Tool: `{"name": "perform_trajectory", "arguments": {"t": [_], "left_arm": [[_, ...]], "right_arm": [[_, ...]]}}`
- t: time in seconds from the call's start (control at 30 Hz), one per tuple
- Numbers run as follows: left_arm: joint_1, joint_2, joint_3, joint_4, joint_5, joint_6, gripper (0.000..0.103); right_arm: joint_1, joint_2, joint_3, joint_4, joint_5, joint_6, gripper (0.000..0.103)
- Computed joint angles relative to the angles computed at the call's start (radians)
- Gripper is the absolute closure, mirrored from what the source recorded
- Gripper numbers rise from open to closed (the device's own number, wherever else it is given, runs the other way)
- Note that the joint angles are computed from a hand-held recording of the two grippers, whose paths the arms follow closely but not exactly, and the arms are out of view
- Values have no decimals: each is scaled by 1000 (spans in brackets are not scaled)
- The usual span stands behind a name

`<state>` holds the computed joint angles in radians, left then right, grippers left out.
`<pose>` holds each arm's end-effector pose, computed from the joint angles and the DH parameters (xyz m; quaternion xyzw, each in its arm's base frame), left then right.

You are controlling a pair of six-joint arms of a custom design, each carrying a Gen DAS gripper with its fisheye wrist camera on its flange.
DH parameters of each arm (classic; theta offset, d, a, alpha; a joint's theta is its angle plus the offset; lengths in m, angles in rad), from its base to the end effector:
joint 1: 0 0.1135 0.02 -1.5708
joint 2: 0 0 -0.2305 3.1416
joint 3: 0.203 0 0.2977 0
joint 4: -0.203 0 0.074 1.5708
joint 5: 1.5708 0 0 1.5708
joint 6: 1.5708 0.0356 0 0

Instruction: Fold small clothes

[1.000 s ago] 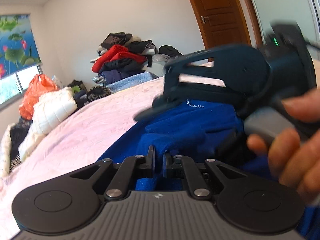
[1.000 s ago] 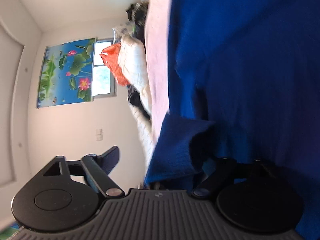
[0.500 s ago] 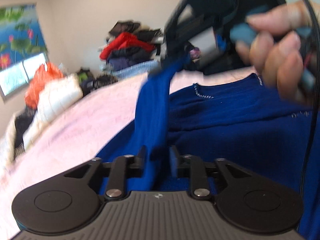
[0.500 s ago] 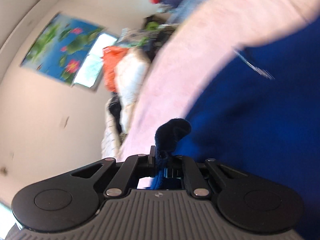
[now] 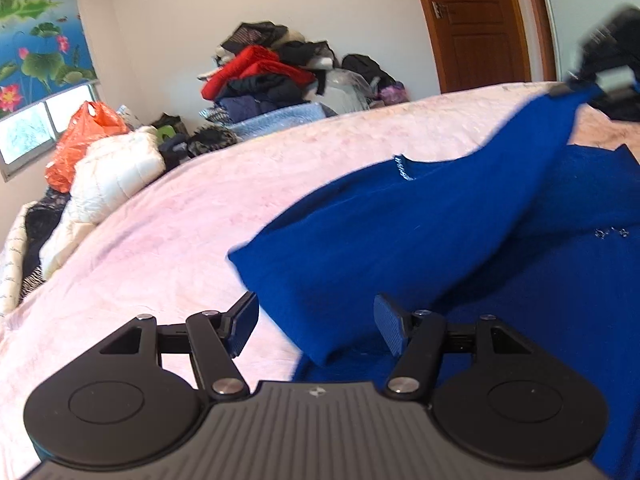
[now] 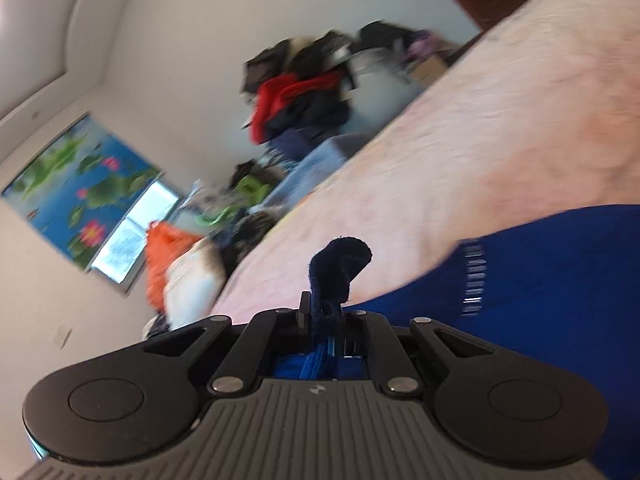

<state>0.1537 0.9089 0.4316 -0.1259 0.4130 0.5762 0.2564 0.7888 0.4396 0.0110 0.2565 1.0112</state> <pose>0.2519 0.0246 0.1542 0.2749 0.8272 -0.0071 0.4901 0.2484 0.0558 0.1977 0.3670 0.7251 0.2554 0.5237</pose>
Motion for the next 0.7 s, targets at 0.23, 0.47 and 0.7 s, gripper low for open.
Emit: {"name": "perform_trajectory", "arguments": {"t": [0.23,0.47,0.7], "left_arm": [[-57,16,8,6,-25,7,39],[-88,25,4,55,-58,2,28],[-70,133,62,108,-90,-7,26]], "right_arm": [[-33,-274,-240,-142,31,78,92],[-22,-400,-331,-219,55,104,91],[-15,-566,-355,-426,105,59,85]]}}
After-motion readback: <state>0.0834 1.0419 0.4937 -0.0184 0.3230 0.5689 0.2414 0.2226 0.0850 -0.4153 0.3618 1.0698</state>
